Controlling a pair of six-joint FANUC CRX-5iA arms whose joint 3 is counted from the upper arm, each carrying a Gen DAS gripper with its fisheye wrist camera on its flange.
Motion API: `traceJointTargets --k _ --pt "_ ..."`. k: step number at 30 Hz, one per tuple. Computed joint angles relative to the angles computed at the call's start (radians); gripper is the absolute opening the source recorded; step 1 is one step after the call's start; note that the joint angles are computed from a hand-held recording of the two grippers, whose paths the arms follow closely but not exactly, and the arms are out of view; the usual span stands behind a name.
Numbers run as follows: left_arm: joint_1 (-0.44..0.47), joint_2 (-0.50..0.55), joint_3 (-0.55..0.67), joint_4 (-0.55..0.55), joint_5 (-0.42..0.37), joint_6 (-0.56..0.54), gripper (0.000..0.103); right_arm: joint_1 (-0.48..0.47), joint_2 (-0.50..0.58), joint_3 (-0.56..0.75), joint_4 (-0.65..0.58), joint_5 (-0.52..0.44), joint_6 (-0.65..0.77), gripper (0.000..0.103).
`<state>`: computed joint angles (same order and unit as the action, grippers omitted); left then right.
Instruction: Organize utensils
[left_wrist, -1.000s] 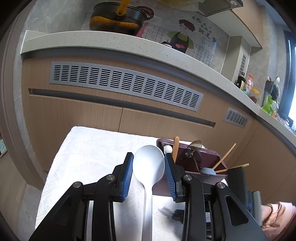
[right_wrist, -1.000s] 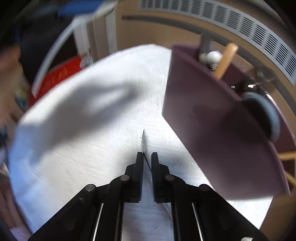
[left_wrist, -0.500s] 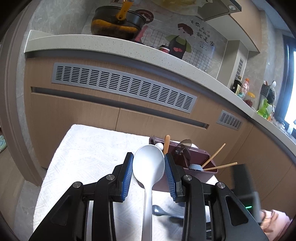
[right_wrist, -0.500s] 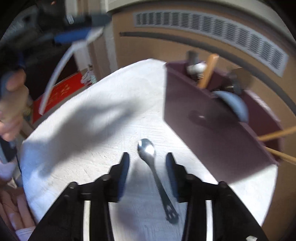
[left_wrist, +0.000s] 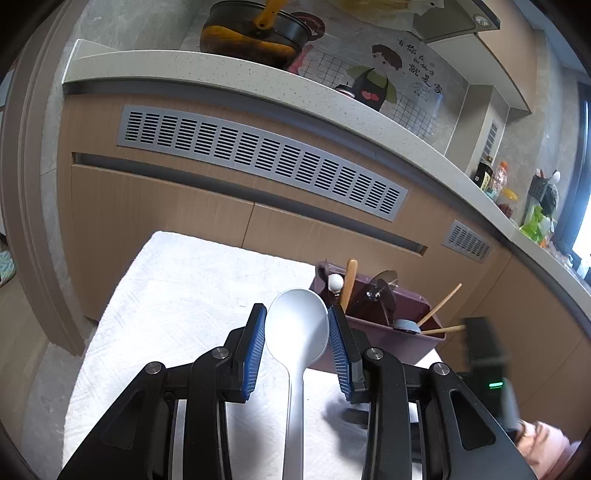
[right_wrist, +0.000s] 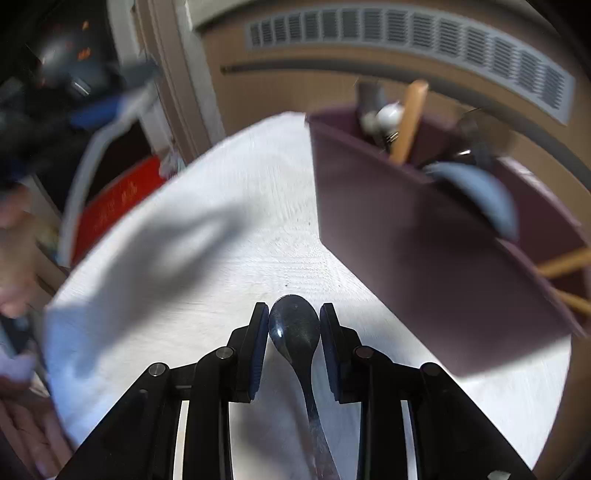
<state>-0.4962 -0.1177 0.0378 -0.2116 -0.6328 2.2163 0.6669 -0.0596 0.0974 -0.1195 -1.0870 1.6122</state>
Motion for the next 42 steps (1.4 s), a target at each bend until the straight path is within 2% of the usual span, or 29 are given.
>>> traceJointTargets --k 5,9,11,14,17,18,19,21,23,25,31,38,42 --pt "-0.034 0.008 0.016 -0.029 0.018 0.017 0.035 -0.017 -0.161 -0.093 -0.016 0.099 -0.102 0.025" --pt "-0.045 0.022 0.044 0.007 0.067 -0.018 0.035 -0.027 -0.258 -0.112 -0.004 0.186 -0.184 0.025" --pt "-0.047 0.039 0.084 0.021 0.103 -0.056 0.035 -0.013 -0.259 -0.083 0.055 0.235 -0.227 0.025" --pt "-0.069 0.072 0.177 -0.062 0.165 -0.041 0.035 -0.005 -0.263 -0.054 0.161 0.307 -0.273 0.025" --pt "-0.076 0.108 0.244 -0.100 0.228 -0.057 0.035 0.009 -0.249 -0.019 0.284 0.358 -0.333 0.025" --pt "-0.073 0.125 0.264 -0.090 0.245 -0.074 0.035 0.018 -0.239 -0.024 0.348 0.382 -0.375 0.025" --pt "-0.059 0.138 0.266 -0.035 0.277 -0.119 0.035 0.019 -0.230 -0.024 0.401 0.394 -0.407 0.025" --pt "-0.039 0.160 0.265 0.060 0.323 -0.195 0.035 0.015 -0.215 -0.022 0.451 0.416 -0.427 0.025" --pt "-0.032 0.183 0.275 0.093 0.341 -0.221 0.035 0.011 -0.198 -0.020 0.483 0.423 -0.446 0.025" --pt "-0.026 0.213 0.290 0.122 0.348 -0.247 0.035 -0.003 -0.178 -0.001 0.456 0.409 -0.419 0.025" --pt "-0.020 0.280 0.315 0.103 0.341 -0.240 0.035 -0.040 -0.130 -0.016 0.438 0.411 -0.410 0.025" --pt "-0.025 0.340 0.354 -0.043 0.316 -0.096 0.035 -0.081 -0.088 0.004 0.352 0.399 -0.351 0.025" --pt "-0.014 0.362 0.343 -0.004 0.304 -0.126 0.036 -0.096 -0.065 0.015 0.311 0.384 -0.335 0.026"
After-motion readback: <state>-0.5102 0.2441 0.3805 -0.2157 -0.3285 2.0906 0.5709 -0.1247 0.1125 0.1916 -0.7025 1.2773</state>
